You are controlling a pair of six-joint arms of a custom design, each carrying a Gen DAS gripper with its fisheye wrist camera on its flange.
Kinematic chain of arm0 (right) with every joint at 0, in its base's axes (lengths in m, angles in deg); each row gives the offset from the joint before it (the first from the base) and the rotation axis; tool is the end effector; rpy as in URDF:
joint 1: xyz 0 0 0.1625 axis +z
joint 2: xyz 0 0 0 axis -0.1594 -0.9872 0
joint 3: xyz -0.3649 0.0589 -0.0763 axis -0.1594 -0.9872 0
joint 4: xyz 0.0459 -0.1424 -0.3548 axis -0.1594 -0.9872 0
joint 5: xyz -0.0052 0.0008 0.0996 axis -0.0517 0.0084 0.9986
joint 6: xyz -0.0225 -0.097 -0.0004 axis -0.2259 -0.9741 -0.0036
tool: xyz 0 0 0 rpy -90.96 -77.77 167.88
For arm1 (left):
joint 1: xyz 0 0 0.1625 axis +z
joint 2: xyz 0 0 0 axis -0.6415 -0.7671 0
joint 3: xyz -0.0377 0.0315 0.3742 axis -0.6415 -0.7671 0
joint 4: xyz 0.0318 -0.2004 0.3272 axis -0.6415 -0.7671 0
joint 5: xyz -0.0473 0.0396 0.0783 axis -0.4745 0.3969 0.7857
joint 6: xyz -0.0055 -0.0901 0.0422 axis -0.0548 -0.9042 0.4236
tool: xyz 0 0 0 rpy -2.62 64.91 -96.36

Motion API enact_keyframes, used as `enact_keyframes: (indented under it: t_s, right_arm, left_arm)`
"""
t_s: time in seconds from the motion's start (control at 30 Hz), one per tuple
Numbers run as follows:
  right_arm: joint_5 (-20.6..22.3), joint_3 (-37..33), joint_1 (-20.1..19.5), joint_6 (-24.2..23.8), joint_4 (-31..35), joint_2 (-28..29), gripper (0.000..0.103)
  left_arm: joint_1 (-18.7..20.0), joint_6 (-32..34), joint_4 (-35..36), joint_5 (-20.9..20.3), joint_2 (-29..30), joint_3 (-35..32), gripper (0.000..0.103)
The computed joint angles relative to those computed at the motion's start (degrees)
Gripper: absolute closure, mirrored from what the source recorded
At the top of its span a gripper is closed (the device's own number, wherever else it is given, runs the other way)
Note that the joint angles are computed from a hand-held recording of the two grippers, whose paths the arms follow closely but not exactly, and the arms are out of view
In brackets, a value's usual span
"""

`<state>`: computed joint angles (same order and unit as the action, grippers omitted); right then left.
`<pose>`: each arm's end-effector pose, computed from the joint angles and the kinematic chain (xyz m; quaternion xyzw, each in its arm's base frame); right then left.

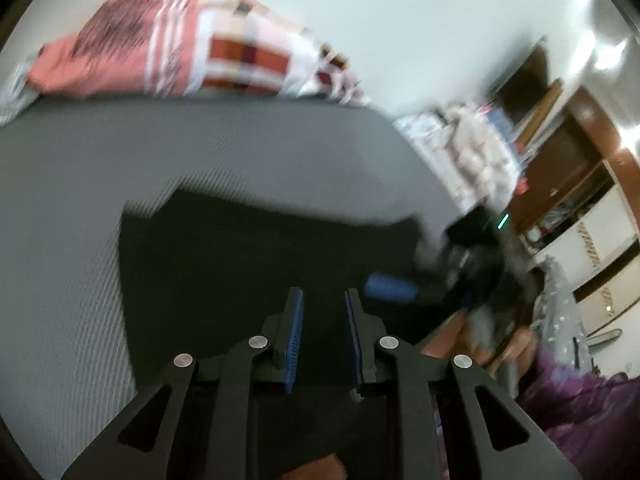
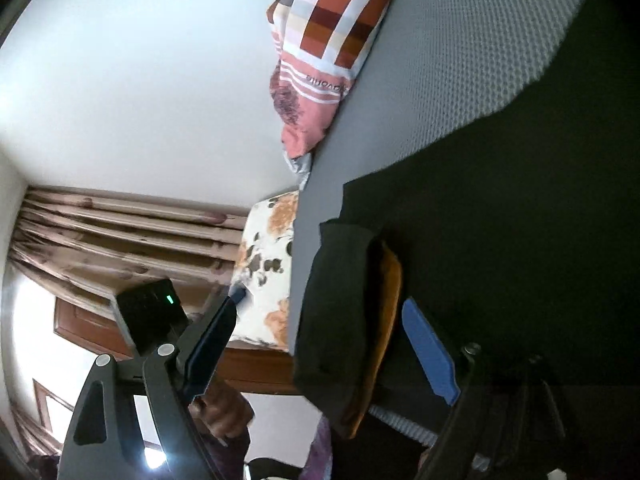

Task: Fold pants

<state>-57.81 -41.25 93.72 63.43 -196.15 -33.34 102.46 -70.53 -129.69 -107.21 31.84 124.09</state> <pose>0.1065 -0.7845 0.0505 -0.0956 0.9648 -0.0295 0.2434 -0.1383 -0.6503 0.1803 0.0817 0.9480 -0.2763 0.1349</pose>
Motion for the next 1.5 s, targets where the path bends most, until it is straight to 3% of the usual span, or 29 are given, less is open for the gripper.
enact_keyframes:
  t_s: [0.1, 0.2, 0.27, 0.4, 0.47, 0.5, 0.53, 0.6, 0.63, 0.73, 0.83, 0.97, 1.0, 1.03, 1.07, 1.1, 1.13, 1.2, 1.33, 1.43, 1.47, 1.5]
  right_arm:
    - [-7.1, -2.7, 2.2, -3.6, -2.6, 2.0, 0.02]
    - [-9.5, -10.0, 3.4, -5.3, 0.7, 6.9, 0.02]
    - [-11.6, -11.0, 4.2, -6.9, 0.4, 8.0, 0.021]
    - [-8.7, -11.7, 4.7, -9.4, 5.9, 8.6, 0.019]
    - [-3.0, -11.8, 3.7, -10.0, 11.6, 8.5, 0.019]
    - [-2.1, -10.7, 3.5, -10.3, 11.8, 7.9, 0.019]
    - [-3.6, -8.3, 3.7, -10.5, 9.6, 6.6, 0.019]
    - [-11.8, -5.0, 4.7, -11.1, 0.8, 5.0, 0.019]
    - [-13.7, -4.6, 4.8, -10.5, -1.1, 5.1, 0.021]
    - [-10.7, -9.5, 4.3, -9.4, 4.6, 7.5, 0.022]
    - [-10.5, -13.7, 5.4, -13.4, 13.3, 10.1, 0.021]
    - [-12.3, -9.5, 6.3, -16.6, 9.3, 8.8, 0.021]
    - [-12.6, -8.5, 6.0, -15.6, 7.6, 8.4, 0.029]
    - [-13.3, -8.4, 5.9, -14.4, 6.2, 8.6, 0.045]
    - [-14.8, -8.7, 5.9, -13.0, 5.2, 9.0, 0.055]
    - [-16.8, -8.0, 6.1, -11.8, 3.4, 9.0, 0.073]
    - [-17.0, -7.7, 6.1, -11.2, 2.9, 8.9, 0.079]
    - [-16.8, -6.6, 6.0, -8.9, 1.9, 8.3, 0.083]
    - [-10.1, -6.7, 5.9, -7.1, 3.7, 6.9, 0.089]
    - [-5.4, -10.1, 5.7, -6.5, 7.3, 6.5, 0.09]
    - [-4.2, -11.9, 5.5, -6.1, 8.6, 6.6, 0.09]
    - [-3.1, -13.9, 5.3, -5.6, 9.9, 6.8, 0.091]
  left_arm:
    - [1.6, -2.3, -1.7, 0.4, -1.4, 4.4, 0.081]
    - [3.1, -3.1, -6.8, -1.6, -2.4, 7.7, 0.081]
    - [3.9, -3.9, -7.2, -3.2, -2.7, 8.0, 0.081]
    - [5.1, -4.8, -9.4, -4.7, -3.1, 9.2, 0.081]
    - [5.8, -5.8, -9.9, -4.8, -3.5, 9.9, 0.081]
    - [6.3, -6.4, -10.3, -5.6, -3.6, 10.1, 0.081]
    - [7.1, -7.2, -11.1, -7.7, -3.9, 10.4, 0.081]
    - [8.6, -9.0, -13.1, -10.8, -4.1, 10.8, 0.081]
    - [9.0, -9.4, -13.6, -11.5, -4.2, 11.0, 0.081]
    - [8.6, -8.2, -13.3, -10.6, -4.2, 11.0, 0.081]
    - [7.9, -7.5, -12.6, -9.0, -3.8, 10.4, 0.081]
    - [8.1, -7.3, -13.5, -9.0, -3.3, 10.0, 0.081]
    - [8.0, -7.2, -13.7, -8.8, -3.3, 10.2, 0.081]
    - [7.9, -7.0, -13.8, -8.4, -3.3, 10.2, 0.081]
    - [7.5, -6.6, -13.8, -7.3, -3.2, 10.3, 0.081]
    - [7.1, -6.6, -14.1, -6.6, -3.8, 11.4, 0.081]
    - [6.8, -6.6, -13.4, -5.7, -3.8, 11.2, 0.081]
    - [5.5, -7.1, -11.6, -2.8, -3.6, 10.4, 0.081]
    - [1.5, -6.1, -9.3, 4.4, -4.1, 9.9, 0.08]
    - [-1.8, -4.6, -10.8, 9.3, -4.8, 10.4, 0.059]
    - [-3.0, -4.0, -12.2, 10.8, -4.9, 10.7, 0.043]
    - [-3.4, -3.5, -13.5, 11.3, -4.7, 10.8, 0.037]
